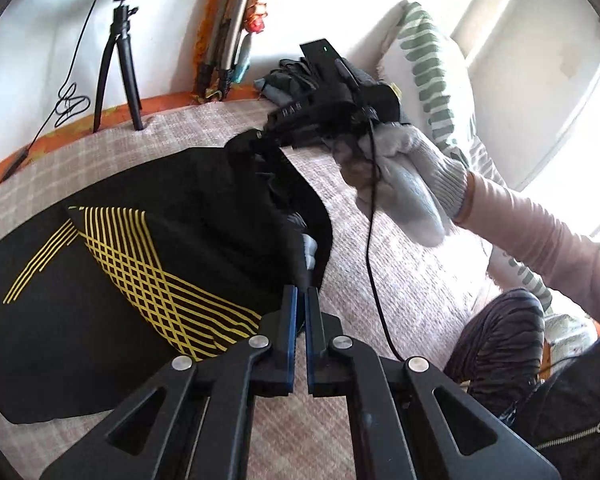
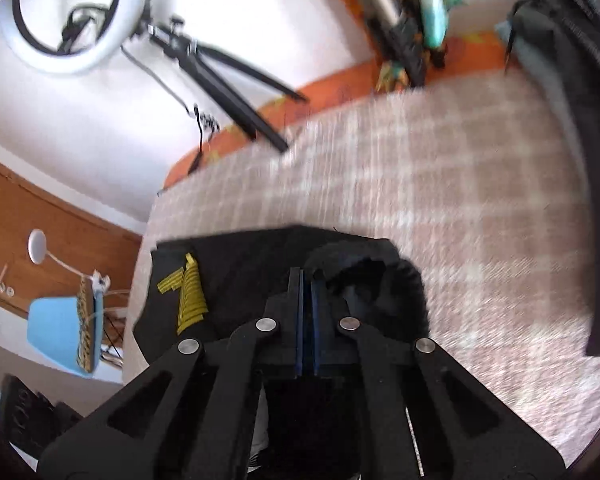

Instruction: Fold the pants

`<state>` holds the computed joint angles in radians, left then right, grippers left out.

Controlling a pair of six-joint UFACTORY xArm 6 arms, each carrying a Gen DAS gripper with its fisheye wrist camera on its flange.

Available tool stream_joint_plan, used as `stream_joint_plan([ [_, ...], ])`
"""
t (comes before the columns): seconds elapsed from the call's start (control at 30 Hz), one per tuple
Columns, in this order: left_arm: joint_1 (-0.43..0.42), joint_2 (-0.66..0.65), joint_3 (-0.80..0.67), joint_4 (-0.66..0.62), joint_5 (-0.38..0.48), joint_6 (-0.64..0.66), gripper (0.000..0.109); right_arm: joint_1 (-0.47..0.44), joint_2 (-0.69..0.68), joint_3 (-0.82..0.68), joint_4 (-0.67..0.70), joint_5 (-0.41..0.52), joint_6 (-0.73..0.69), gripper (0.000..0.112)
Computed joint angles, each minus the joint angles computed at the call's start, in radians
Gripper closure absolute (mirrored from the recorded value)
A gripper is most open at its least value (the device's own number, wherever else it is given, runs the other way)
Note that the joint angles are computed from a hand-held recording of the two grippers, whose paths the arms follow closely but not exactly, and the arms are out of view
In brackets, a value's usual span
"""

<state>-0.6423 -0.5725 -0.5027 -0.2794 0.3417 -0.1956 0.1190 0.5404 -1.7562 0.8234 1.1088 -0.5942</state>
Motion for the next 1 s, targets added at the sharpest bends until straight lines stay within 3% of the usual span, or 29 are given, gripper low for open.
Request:
stream_joint_plan([
  [0.1,-0.006,-0.011,0.002,0.034,0.02,-0.021,0.109,0.007,0.003,-0.024,-0.084,-0.099,0.031,0.108],
  [0.17,-0.011,0.019,-0.008,-0.03,0.003,0.026,0.109,0.023,-0.006,-0.003,-0.157,-0.186,-0.002,0.108],
  [0.27,-0.044,0.094,-0.054,-0.098,-0.023,0.101,0.109,0.023,0.042,-0.065,-0.302,-0.129,0.073,0.106],
  [0.33,-0.048,0.138,-0.101,-0.123,0.023,0.125,0.109,0.033,-0.012,0.018,-0.355,-0.203,0.076,0.099],
  [0.4,-0.047,0.156,-0.118,-0.092,0.012,0.104,0.109,0.03,-0.099,0.128,-0.347,-0.272,0.017,0.093],
  [0.47,-0.034,0.134,-0.109,-0.033,0.015,0.042,0.109,0.018,-0.18,0.216,-0.286,-0.291,-0.059,0.075],
  [0.57,0.013,0.058,-0.059,0.046,0.037,-0.056,0.109,-0.01,-0.292,0.307,-0.127,-0.183,-0.265,0.071],
  [0.63,0.057,-0.016,-0.003,0.168,0.057,-0.161,0.109,-0.022,-0.369,0.363,-0.065,-0.033,-0.42,0.07],
  [0.7,0.121,-0.103,0.06,0.29,0.101,-0.259,0.109,-0.014,-0.44,0.431,-0.058,0.056,-0.534,0.064],
  [0.77,0.193,-0.169,0.118,0.283,0.13,-0.256,0.109,0.008,-0.5,0.494,-0.08,0.147,-0.622,0.051],
  [0.83,0.295,-0.229,0.184,0.301,0.16,-0.278,0.109,0.055,-0.567,0.582,-0.117,0.131,-0.691,0.048],
  [0.9,0.392,-0.262,0.243,0.24,0.159,-0.233,0.109,0.108,-0.618,0.657,-0.164,0.106,-0.738,0.047],
  [1.0,0.507,-0.272,0.301,0.175,0.141,-0.165,0.109,0.202,-0.693,0.78,-0.251,-0.017,-0.771,0.045],
])
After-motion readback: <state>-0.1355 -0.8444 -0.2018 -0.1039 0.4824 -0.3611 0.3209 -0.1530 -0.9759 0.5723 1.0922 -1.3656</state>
